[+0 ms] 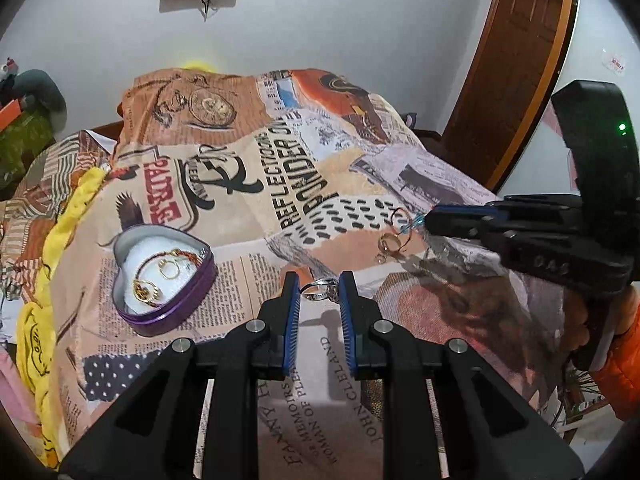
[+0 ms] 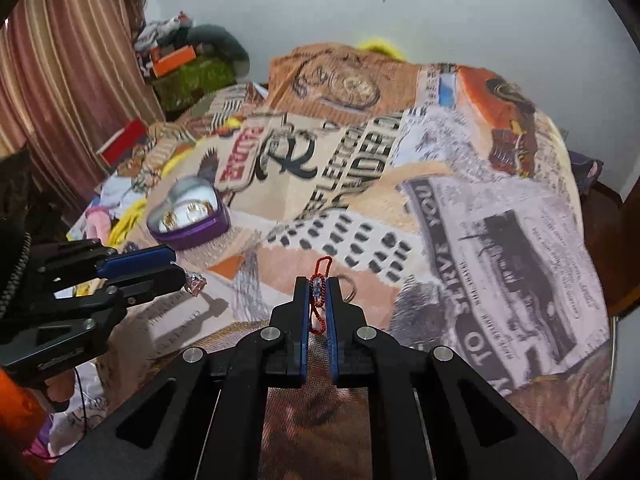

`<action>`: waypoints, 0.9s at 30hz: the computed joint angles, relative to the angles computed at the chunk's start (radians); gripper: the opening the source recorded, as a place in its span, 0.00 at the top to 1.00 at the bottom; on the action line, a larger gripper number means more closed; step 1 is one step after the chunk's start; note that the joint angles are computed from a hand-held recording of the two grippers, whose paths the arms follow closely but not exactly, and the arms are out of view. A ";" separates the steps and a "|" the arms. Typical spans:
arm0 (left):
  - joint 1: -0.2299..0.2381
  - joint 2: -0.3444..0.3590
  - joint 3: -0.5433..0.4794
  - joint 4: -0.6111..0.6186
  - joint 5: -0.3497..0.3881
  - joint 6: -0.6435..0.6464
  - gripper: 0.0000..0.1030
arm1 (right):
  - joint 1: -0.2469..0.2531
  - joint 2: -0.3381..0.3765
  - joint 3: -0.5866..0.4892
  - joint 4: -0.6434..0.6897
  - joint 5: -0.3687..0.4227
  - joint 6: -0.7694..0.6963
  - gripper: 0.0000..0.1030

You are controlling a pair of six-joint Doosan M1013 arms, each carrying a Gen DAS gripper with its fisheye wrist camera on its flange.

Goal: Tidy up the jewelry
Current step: 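Grasp a small silver ring with the left tool while the right tool grasps the red-string charm, then carry the silver ring and red-string charm over the heart tin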

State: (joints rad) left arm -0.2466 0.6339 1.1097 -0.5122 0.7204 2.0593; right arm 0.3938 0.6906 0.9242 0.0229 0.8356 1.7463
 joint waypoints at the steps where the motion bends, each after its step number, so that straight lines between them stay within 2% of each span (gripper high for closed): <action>1: 0.000 -0.005 0.004 -0.003 -0.010 0.004 0.82 | 0.000 -0.004 0.003 -0.002 -0.007 0.002 0.94; 9: 0.010 -0.031 0.023 -0.035 -0.065 0.022 0.82 | 0.008 -0.037 0.021 -0.045 -0.072 0.029 0.94; 17: 0.029 -0.042 0.028 -0.017 -0.114 0.002 0.82 | 0.024 -0.035 0.002 -0.056 -0.115 0.015 0.94; 23: 0.047 -0.051 0.039 0.011 -0.155 -0.025 0.82 | 0.037 -0.003 -0.051 -0.005 -0.116 -0.036 0.93; 27: 0.058 -0.052 0.044 0.029 -0.173 -0.048 0.82 | 0.043 0.033 -0.112 0.045 -0.089 -0.086 0.93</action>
State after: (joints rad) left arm -0.1891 0.5821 1.1539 -0.4835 0.5470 2.0110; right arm 0.4368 0.7233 0.8127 0.0682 0.7463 1.6607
